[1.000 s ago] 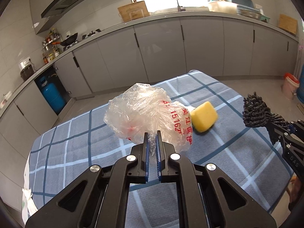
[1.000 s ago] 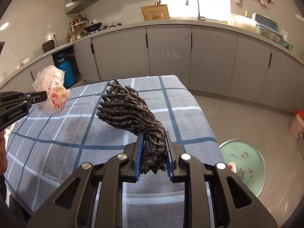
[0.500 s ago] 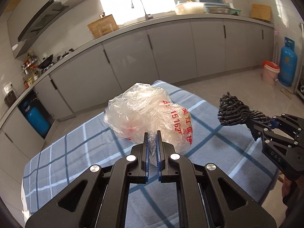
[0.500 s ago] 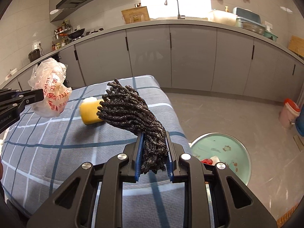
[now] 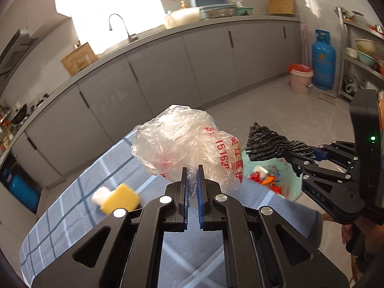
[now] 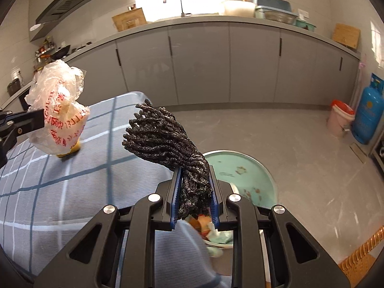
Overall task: Collect trash
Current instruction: 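Carry the clear bag and black scrubber over the green basin and open both grippers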
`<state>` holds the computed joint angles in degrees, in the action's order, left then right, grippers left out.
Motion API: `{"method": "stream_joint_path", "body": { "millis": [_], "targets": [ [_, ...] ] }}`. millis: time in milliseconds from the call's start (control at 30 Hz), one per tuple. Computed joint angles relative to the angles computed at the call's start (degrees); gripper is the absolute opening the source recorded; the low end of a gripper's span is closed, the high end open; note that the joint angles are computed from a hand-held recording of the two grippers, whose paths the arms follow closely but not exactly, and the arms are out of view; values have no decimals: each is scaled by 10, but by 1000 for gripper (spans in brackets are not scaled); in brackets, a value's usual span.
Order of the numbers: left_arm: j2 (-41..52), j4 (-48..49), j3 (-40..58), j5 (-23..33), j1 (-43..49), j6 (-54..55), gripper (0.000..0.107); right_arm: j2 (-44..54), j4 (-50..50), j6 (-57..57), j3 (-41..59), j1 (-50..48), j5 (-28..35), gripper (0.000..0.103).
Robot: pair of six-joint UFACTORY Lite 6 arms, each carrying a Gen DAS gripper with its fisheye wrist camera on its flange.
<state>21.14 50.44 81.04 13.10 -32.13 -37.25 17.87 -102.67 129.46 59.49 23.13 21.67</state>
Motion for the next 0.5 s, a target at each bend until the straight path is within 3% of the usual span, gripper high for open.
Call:
{"method": "stream_joint_path", "body": {
  "millis": [200, 500],
  "targets": [
    [89, -37, 86, -1, -41, 38, 8, 10, -81, 76, -28, -56, -12, 23],
    [254, -258, 267, 24, -61, 249, 8, 69, -210, 177, -15, -134, -30, 23]
  ]
}}
